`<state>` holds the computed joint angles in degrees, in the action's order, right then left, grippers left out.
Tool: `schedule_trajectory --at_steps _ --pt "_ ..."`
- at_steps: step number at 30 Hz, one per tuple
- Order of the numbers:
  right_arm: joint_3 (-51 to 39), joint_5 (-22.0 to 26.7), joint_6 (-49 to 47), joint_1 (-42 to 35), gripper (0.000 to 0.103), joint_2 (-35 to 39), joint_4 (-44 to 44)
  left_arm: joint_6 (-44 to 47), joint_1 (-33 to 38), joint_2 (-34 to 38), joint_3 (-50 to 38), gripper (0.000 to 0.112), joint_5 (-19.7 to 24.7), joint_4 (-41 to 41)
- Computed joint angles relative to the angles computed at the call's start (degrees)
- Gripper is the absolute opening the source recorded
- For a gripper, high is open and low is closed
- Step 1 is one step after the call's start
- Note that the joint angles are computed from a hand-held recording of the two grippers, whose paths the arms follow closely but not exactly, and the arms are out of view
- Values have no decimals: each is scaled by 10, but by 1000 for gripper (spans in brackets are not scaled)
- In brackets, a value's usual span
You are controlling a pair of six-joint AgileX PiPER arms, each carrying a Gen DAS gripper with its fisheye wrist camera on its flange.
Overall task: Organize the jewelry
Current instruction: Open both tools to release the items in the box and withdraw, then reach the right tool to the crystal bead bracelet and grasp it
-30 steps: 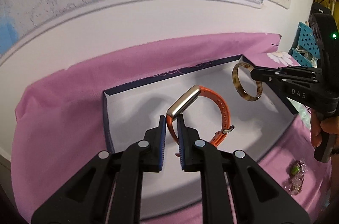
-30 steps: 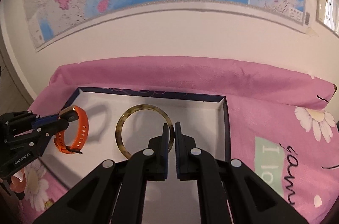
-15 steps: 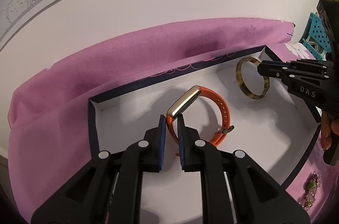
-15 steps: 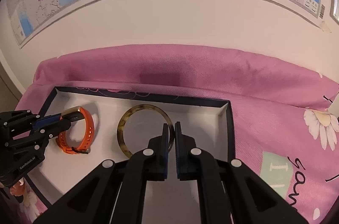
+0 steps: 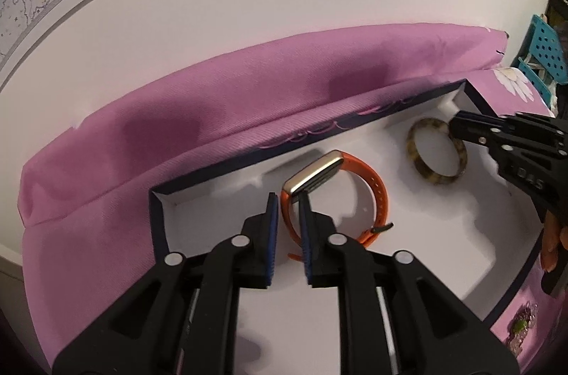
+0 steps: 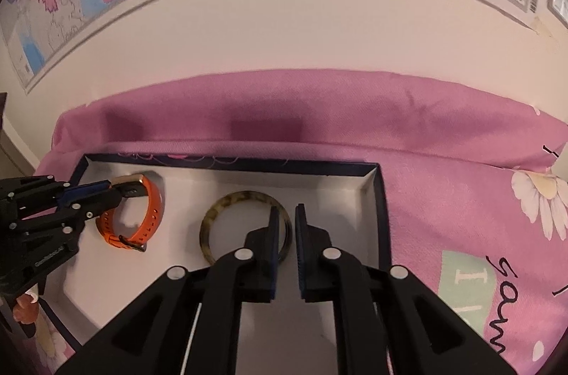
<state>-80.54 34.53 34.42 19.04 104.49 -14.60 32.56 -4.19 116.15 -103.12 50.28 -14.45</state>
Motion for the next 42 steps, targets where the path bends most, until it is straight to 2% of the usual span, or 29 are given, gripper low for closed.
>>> schedule_trajectory --at_steps 4,6,11,15,17,20,21,24,26,29,31,37,42 --pt "38 -33 28 8 12 -27 -23 15 15 -18 22 27 -13 -30" --pt "63 -48 45 12 21 -48 -38 29 25 -37 46 34 -30 -52" --pt "144 -101 102 27 32 -123 -89 93 57 -114 137 46 -78 -131" --pt "201 -115 142 52 36 -197 -134 163 88 -201 228 56 -112 -206" --pt "222 -118 143 60 39 -227 -139 187 99 -234 257 60 -115 -236" --pt "254 -114 167 91 41 -279 -168 243 133 -300 320 73 -115 -296" --pt "265 -111 173 103 41 -296 -173 244 128 -312 332 73 -122 -303" --pt "291 -97 221 141 42 -330 -218 302 167 -365 388 74 -90 -361" --pt "321 -61 306 192 44 -358 -302 329 193 -390 419 74 -61 -387" --pt "359 -29 368 247 46 -390 -346 365 223 -434 484 75 -39 -401" --pt "389 -19 389 274 46 -414 -344 397 240 -457 528 75 -38 -410" --pt "435 62 454 374 46 -439 -353 454 306 -501 606 75 14 -415" --pt "455 81 477 418 44 -428 -342 475 328 -531 646 75 24 -425"
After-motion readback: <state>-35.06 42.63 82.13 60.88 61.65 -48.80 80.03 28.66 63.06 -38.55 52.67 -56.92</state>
